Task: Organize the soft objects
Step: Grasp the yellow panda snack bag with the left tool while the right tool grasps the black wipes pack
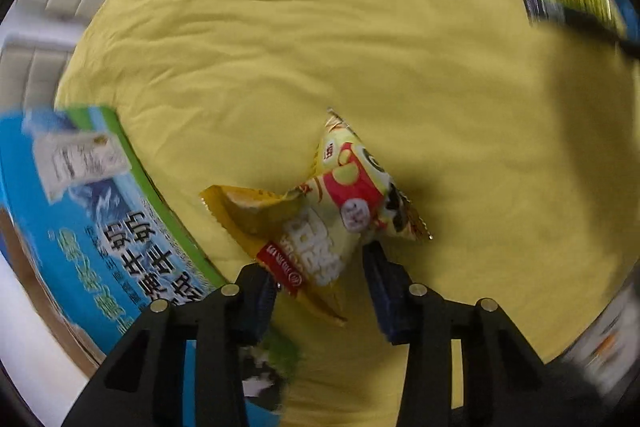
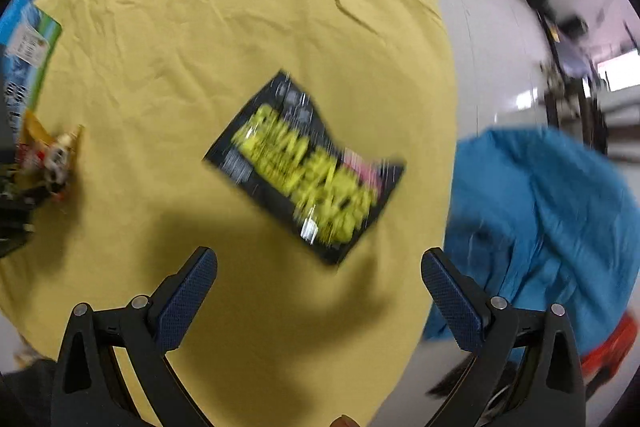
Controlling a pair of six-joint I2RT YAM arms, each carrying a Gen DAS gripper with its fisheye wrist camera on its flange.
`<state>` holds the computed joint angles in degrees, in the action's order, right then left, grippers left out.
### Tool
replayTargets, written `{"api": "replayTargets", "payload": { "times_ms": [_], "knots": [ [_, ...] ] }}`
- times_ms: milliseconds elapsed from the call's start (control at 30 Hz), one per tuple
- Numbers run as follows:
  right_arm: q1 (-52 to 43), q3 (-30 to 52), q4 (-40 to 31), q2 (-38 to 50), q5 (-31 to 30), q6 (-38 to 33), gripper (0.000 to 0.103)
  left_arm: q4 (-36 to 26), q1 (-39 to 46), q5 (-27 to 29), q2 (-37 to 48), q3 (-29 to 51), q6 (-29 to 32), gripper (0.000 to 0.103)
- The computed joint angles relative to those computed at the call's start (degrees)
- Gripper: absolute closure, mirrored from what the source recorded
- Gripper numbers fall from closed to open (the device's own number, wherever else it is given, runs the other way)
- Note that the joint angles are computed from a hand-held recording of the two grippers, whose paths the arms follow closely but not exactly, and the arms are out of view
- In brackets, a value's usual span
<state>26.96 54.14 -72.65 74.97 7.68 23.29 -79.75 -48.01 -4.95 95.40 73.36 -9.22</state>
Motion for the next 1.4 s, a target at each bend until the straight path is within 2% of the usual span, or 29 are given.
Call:
{"api": "replayTargets", "payload": {
  "times_ms": [133,167,233,367,467,533,667,833,867,967,1100,1133,1233,1400],
  "knots": [
    [-6.0,0.6,6.2,9.3,-0.3,-12.7,0.000,2.3,5.2,7.7,-1.7,-1.4,-7.4,0.065],
    [-7.1,0.9,6.9,11.1,-0.7,-14.0,0.000,3.3,5.8,8.9,-2.3,-2.5,-9.6,0.065],
    [-10.5,1.4,7.7,14.4,-5.6,-15.9,0.006,4.7,6.5,10.7,-3.1,-4.3,-11.9,0.065],
    [-14.3,2.3,5.7,15.8,-11.1,-9.6,0.013,7.3,5.6,11.5,-5.1,-8.3,-15.2,0.065],
    [-20.5,-0.4,5.3,14.9,-25.3,-4.4,0.013,9.5,4.1,12.4,-4.7,-9.5,-18.0,0.065],
    [-20.5,-1.8,5.9,12.1,-28.2,-2.7,0.012,9.4,3.2,12.6,-6.1,-10.5,-19.2,0.065],
    [-12.7,-0.5,6.7,7.4,-18.9,0.1,0.008,9.9,3.1,11.1,-6.3,-11.2,-19.4,0.065],
    [-0.8,2.0,7.2,14.4,-9.7,-1.5,0.010,12.1,3.6,9.8,-4.7,-11.7,-18.2,0.065],
    [-0.2,2.2,7.0,16.1,-9.9,-0.3,0.016,12.2,3.5,9.8,-4.9,-11.9,-18.4,0.065],
    [-1.6,2.8,6.1,16.6,-13.5,6.4,0.022,13.5,2.6,9.9,-4.2,-12.3,-19.2,0.065],
    [-5.6,1.1,7.6,13.5,-26.3,11.2,0.019,13.1,2.9,9.8,-4.8,-12.5,-18.7,0.065],
    [-5.1,1.9,6.8,13.4,-26.1,11.4,0.018,13.0,3.0,9.8,-4.8,-12.5,-18.7,0.065],
    [-3.3,3.4,5.0,12.1,-18.2,10.4,0.014,12.3,2.8,9.6,-5.6,-12.5,-18.9,0.065],
    [-0.9,3.4,8.5,16.5,-17.1,10.6,0.015,10.9,2.8,9.2,-5.9,-11.2,-18.4,0.065]
  ]
}}
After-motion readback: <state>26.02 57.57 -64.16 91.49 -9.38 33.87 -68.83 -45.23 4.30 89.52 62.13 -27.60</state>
